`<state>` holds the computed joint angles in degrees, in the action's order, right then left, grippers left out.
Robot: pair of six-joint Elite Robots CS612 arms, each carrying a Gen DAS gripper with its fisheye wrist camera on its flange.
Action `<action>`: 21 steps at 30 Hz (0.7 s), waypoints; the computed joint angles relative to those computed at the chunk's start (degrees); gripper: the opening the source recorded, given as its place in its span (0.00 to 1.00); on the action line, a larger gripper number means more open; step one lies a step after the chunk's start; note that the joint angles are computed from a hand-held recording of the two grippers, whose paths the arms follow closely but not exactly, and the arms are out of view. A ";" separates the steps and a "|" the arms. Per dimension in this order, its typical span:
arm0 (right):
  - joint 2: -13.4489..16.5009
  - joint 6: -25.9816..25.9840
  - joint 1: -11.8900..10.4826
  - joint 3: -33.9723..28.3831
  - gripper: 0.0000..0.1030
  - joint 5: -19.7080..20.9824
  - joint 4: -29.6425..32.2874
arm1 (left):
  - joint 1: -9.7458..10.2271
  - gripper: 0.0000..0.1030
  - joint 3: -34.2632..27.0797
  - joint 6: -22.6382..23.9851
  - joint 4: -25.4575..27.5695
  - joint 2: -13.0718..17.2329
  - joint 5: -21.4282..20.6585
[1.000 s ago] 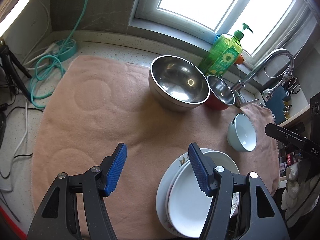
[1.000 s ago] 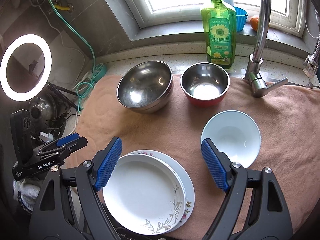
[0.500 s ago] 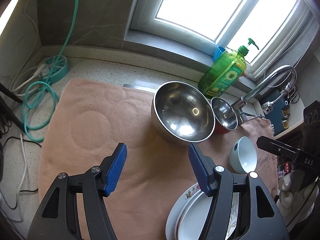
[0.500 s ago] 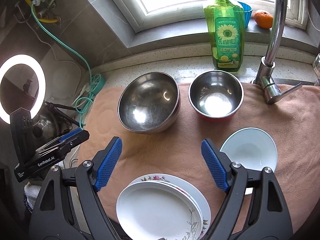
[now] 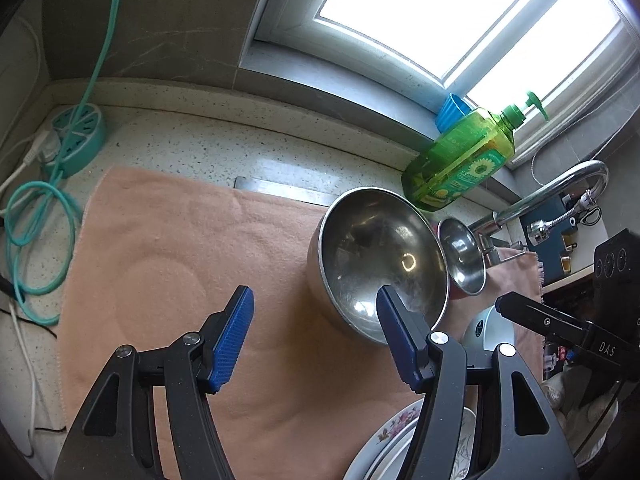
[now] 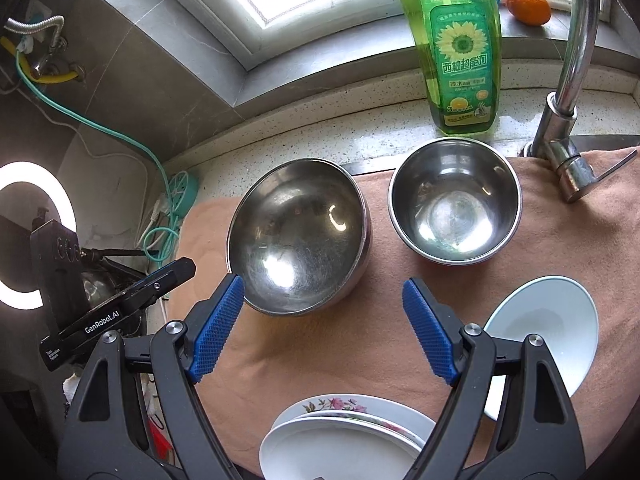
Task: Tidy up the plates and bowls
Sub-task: 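Move both open grippers toward the large steel bowl, then close both grippers on the rim of the large steel bowl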
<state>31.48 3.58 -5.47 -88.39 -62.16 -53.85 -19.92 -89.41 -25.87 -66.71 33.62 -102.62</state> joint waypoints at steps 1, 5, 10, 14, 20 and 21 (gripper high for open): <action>0.05 0.67 -0.02 0.27 0.81 0.37 -0.18 | 0.18 0.62 0.47 0.04 -0.18 -0.09 -0.30; 0.14 2.78 0.10 1.33 0.81 0.84 -1.07 | 0.75 0.59 2.27 0.71 -0.48 -0.50 -1.07; 0.12 3.91 0.43 2.44 0.71 0.21 -1.63 | 1.10 0.57 4.32 1.92 -1.11 -1.09 -2.77; 0.06 4.25 0.77 3.23 0.62 -1.00 -1.89 | 1.30 0.49 5.75 2.60 -1.66 -1.53 -3.95; -0.09 4.03 0.94 4.45 0.51 -1.49 -1.53 | 1.59 0.38 7.57 2.91 -2.19 -1.98 -6.16; -0.12 3.91 0.99 4.64 0.49 -1.67 -1.46 | 1.63 0.34 7.77 3.00 -2.17 -2.00 -6.41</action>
<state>31.36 7.49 -4.48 -83.75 -63.83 -55.31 -18.29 -81.65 -22.87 -68.88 31.61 -109.03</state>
